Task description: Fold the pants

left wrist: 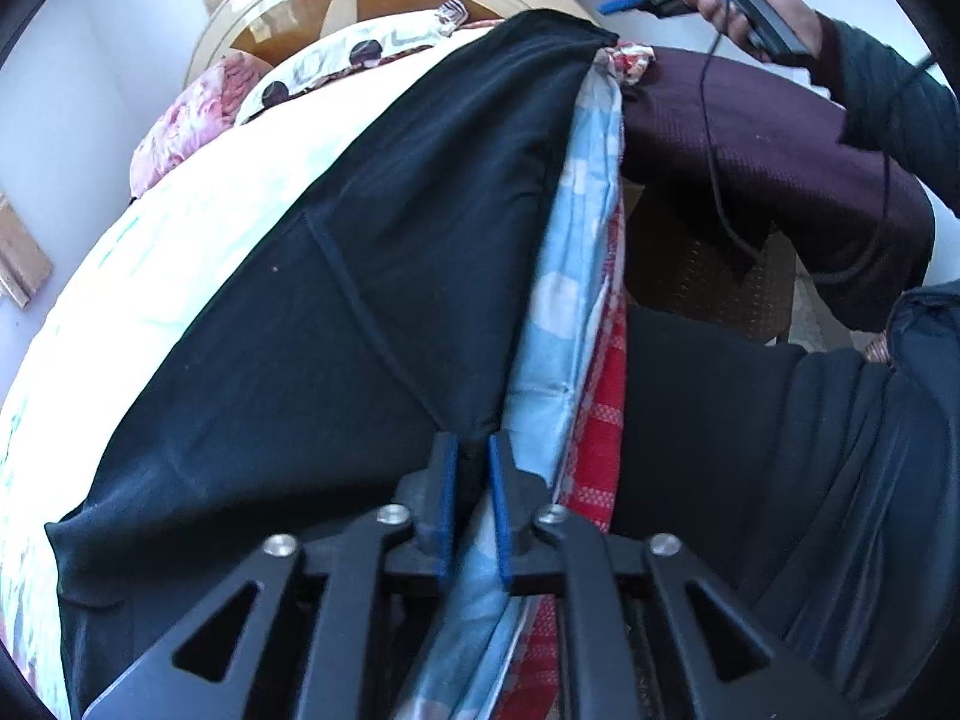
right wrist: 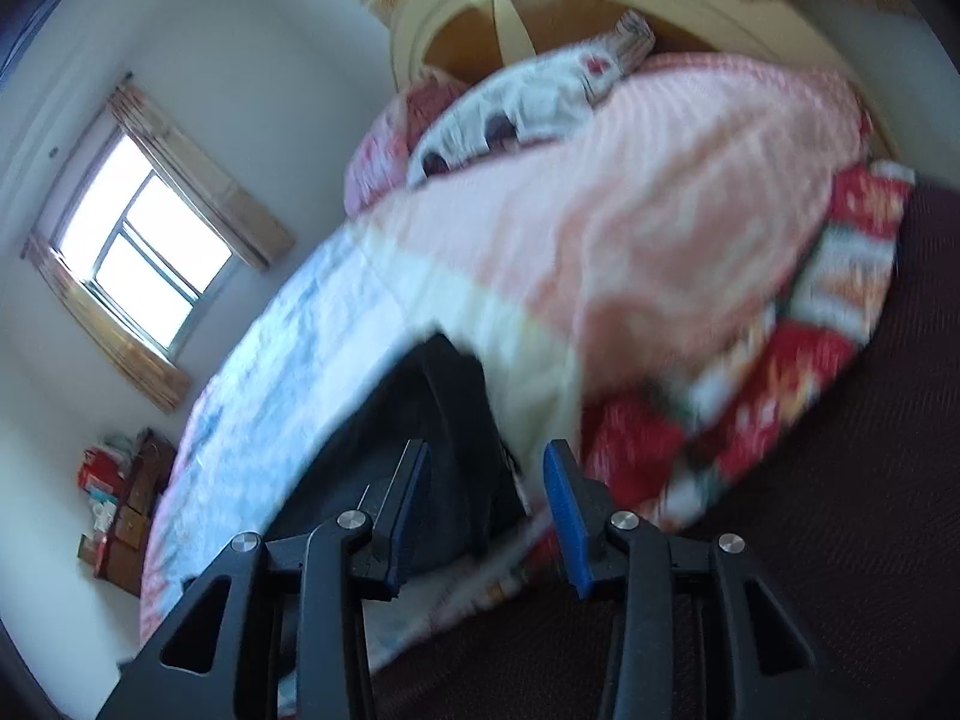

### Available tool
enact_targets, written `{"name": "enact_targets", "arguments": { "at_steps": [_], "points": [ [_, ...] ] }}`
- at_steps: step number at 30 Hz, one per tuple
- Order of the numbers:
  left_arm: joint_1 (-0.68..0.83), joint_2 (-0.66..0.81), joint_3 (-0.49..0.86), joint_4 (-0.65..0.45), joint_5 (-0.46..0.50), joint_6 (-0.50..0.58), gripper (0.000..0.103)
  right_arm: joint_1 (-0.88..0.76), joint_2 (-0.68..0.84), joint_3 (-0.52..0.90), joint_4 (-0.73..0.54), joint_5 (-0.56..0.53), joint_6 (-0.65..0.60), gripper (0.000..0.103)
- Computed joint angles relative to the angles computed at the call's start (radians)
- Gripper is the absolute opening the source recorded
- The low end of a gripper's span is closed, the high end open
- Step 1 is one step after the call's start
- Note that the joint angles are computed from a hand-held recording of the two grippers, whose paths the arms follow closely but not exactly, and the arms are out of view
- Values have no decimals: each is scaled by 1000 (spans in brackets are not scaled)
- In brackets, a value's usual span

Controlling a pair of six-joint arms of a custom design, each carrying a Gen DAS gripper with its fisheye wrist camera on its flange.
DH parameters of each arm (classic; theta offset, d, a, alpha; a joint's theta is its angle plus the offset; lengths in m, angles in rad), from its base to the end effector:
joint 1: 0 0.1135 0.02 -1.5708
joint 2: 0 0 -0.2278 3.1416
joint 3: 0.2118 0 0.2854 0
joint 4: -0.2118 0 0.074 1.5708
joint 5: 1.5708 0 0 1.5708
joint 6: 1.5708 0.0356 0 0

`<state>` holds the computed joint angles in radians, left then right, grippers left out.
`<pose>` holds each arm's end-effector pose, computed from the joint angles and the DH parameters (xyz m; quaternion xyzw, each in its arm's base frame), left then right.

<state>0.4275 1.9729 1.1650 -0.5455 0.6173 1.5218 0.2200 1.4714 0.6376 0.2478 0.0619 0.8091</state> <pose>0.3430 0.1336 0.0623 0.5209 0.7917 -0.0840 0.3079 0.3134 0.0678 0.1133 0.2697 0.8386 0.2088 0.4248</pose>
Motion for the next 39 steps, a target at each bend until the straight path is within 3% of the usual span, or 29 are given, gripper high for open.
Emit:
{"name": "enact_targets", "arguments": {
  "at_steps": [4, 8, 11, 13, 16, 19, 23, 25, 28, 30, 32, 35, 39],
  "points": [
    [31, -8, 5, 19, 78, -51, 66, -81, 115, 198, -126, -156, -73, 41],
    [58, 22, 83, -8, 145, -135, 74, -120, 356, 492, -322, -294, -138, 41],
    [63, 50, 118, 65, 125, -224, 80, -124, 482, 628, -405, -386, -161, 39],
    [59, 95, 164, 90, 98, -276, 80, -113, 507, 667, -429, -349, -177, 20],
    [54, 173, 251, 92, 55, -347, 80, -101, 464, 614, -325, -345, -185, 12],
    [61, 238, 327, 41, 57, -364, 80, -72, 399, 552, -221, -305, -216, 11],
    [52, 243, 312, 67, 36, -369, 80, -68, 516, 708, -411, -196, -230, 16],
    [48, 231, 290, 87, 29, -371, 81, -91, 575, 754, -465, -197, -199, 34],
    [54, 211, 271, 89, 31, -359, 85, -92, 507, 671, -410, -166, -177, 40],
    [55, 196, 244, 127, 6, -359, 91, -68, 423, 600, -391, -87, -186, 41],
    [58, 194, 236, 143, -11, -357, 92, -52, 367, 540, -376, -38, -178, 42],
    [70, 223, 275, 116, -5, -384, 94, -34, 337, 490, -391, -29, -157, 42],
    [114, 283, 333, 83, 75, -367, 95, 2, 309, 418, -353, 21, -144, 43]
  ]
}}
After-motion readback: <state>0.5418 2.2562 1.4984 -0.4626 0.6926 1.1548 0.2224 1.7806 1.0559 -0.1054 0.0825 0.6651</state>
